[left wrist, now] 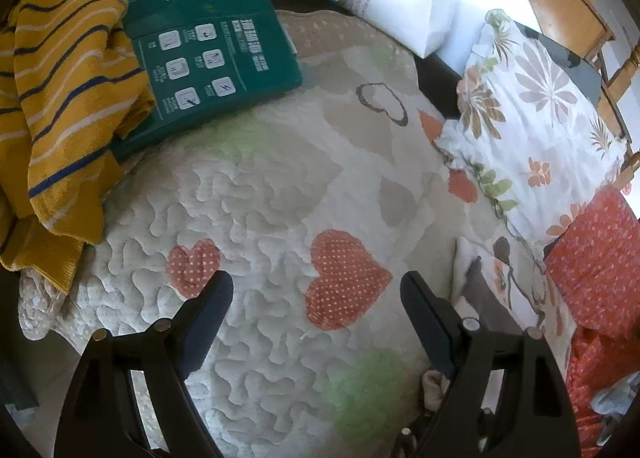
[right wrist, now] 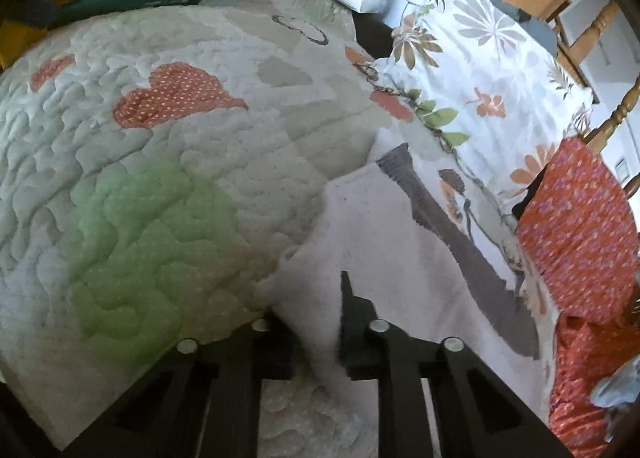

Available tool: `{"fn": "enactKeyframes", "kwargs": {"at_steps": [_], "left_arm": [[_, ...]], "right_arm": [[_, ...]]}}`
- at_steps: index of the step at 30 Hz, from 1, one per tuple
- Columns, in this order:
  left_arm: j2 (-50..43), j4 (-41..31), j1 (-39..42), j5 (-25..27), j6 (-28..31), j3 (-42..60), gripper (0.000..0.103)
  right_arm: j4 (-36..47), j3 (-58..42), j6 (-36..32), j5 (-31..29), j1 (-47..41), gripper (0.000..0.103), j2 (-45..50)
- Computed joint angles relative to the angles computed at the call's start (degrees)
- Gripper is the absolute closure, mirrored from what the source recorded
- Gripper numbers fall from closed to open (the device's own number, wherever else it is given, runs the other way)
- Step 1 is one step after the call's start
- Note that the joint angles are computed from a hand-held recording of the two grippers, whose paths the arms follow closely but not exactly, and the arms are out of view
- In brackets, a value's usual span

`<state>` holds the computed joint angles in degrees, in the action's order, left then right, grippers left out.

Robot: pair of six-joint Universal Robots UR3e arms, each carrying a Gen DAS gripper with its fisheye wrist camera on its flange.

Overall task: Fold small clothes
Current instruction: 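Grasp the side edge of the folded cardigan with the right gripper, then fold the held side over the other half with the right gripper and release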

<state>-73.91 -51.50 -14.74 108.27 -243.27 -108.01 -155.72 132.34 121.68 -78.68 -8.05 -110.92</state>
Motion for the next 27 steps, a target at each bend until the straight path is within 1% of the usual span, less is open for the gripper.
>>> {"fn": "enactKeyframes", "kwargs": {"at_steps": [3,6,8,10,12,13,15,18,19,21,23,25,27], "left_arm": [[-2.4,0.2,-1.4,0.5,0.1,2.2,0.018],[-6.2,-0.6,-3.8,1.8,-0.2,6.1,0.018],[-9.3,-0.8,-5.5,2.2,-0.3,9.1,0.018],[-13.8,-1.3,-7.6,2.3,-0.1,13.5,0.018],[-18.5,-1.6,-9.7,1.9,0.8,18.4,0.018],[-20.1,-1.6,-10.4,1.8,1.2,20.2,0.018],[-25.3,-2.0,-12.3,1.0,2.3,26.1,0.018],[-34.2,-2.3,-14.6,-2.2,5.0,36.4,0.018],[-36.6,-3.3,-15.3,-2.6,5.6,39.5,0.018],[-43.3,-6.4,-17.3,-3.5,7.3,49.0,0.018],[-47.8,-7.9,-18.5,-4.6,8.1,55.3,0.018],[-52.1,-9.6,-19.5,-6.3,8.9,61.6,0.018],[-56.2,-11.6,-20.3,-7.6,9.6,67.8,0.018]], "right_arm": [[16.8,-7.4,-1.1,7.7,-7.4,0.094,-3.5],[36.4,-20.2,-3.0,17.4,-17.9,0.095,-3.8],[48.7,-30.4,-5.5,23.5,-26.3,0.095,-1.0],[60.1,-42.0,-8.2,28.6,-35.5,0.095,4.4],[67.1,-52.3,-9.4,31.6,-43.4,0.095,11.1],[68.8,-56.7,-9.2,32.5,-46.8,0.095,14.5],[68.5,-64.0,-6.9,31.9,-51.8,0.095,21.8],[67.4,-71.3,-3.9,25.6,-54.7,0.095,31.9],[67.8,-72.7,-3.8,23.1,-55.0,0.095,34.5],[69.1,-73.8,-5.3,18.3,-54.9,0.094,38.0],[71.0,-74.6,-7.0,17.7,-55.4,0.092,39.8],[74.0,-77.6,-6.4,19.6,-56.3,0.085,41.0],[78.3,-83.3,-5.6,21.9,-57.4,0.066,43.0]]}}
